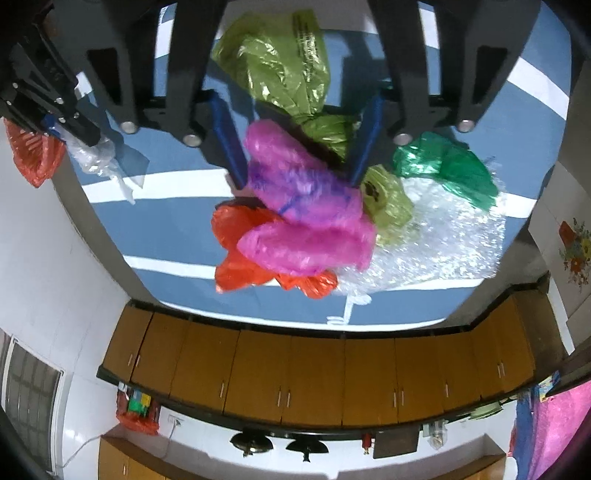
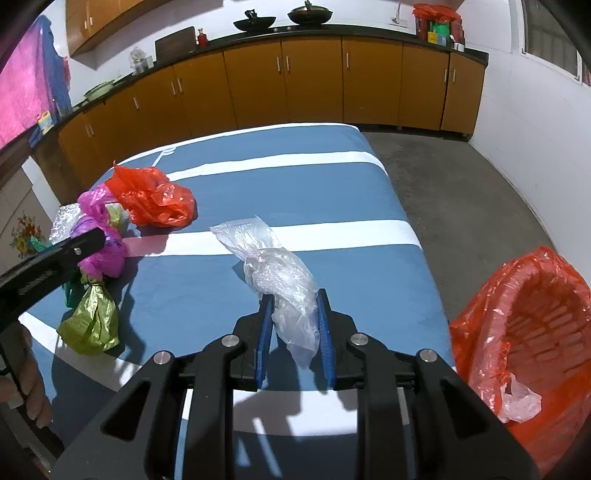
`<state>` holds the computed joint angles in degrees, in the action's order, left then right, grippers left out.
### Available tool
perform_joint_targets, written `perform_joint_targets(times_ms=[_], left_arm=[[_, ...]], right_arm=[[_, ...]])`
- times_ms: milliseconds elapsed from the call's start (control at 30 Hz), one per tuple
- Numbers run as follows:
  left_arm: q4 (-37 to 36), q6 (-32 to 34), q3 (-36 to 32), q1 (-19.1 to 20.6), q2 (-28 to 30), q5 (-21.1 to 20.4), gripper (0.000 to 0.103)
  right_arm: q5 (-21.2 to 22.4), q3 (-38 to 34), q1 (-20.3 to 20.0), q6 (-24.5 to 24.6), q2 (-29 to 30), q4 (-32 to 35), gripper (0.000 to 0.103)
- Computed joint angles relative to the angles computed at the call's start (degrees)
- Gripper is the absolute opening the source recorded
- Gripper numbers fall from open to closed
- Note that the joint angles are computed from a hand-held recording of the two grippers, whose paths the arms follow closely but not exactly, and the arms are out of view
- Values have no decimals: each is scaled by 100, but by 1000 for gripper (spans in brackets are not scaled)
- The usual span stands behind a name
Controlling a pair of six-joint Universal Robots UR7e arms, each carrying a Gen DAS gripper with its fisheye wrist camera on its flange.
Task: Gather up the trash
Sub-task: 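Lift the clear bag with the right gripper while the left grasps a pink-purple bag, then carry the clear bag with the right gripper while the left carries the pink bag to the wastebasket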
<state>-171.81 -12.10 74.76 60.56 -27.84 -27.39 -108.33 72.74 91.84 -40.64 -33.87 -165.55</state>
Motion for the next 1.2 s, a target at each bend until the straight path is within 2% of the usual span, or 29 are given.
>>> perform_joint_targets(times_ms=[100, 267, 500, 667, 900, 1200], left_arm=[[79, -40, -20, 28, 9, -148, 36], [-268, 192, 133, 20, -45, -414, 17], [-1040, 704, 593, -104, -242, -605, 14], [-1371, 710, 1034, -249, -479, -603, 14], [-1657, 855, 1387, -503, -650, -626, 14], [-1651, 1016, 1337, -820, -545, -928, 14]], right_arm=[[20, 38, -9, 44, -31, -15, 24], [43, 147, -10, 77, -113, -60, 24], [182, 361, -12, 94, -301, -157, 24], [351, 612, -15, 91, -523, -274, 24], [561, 1004, -17, 153, -907, -521, 24], [674, 1481, -99, 368, -1464, -978, 24]])
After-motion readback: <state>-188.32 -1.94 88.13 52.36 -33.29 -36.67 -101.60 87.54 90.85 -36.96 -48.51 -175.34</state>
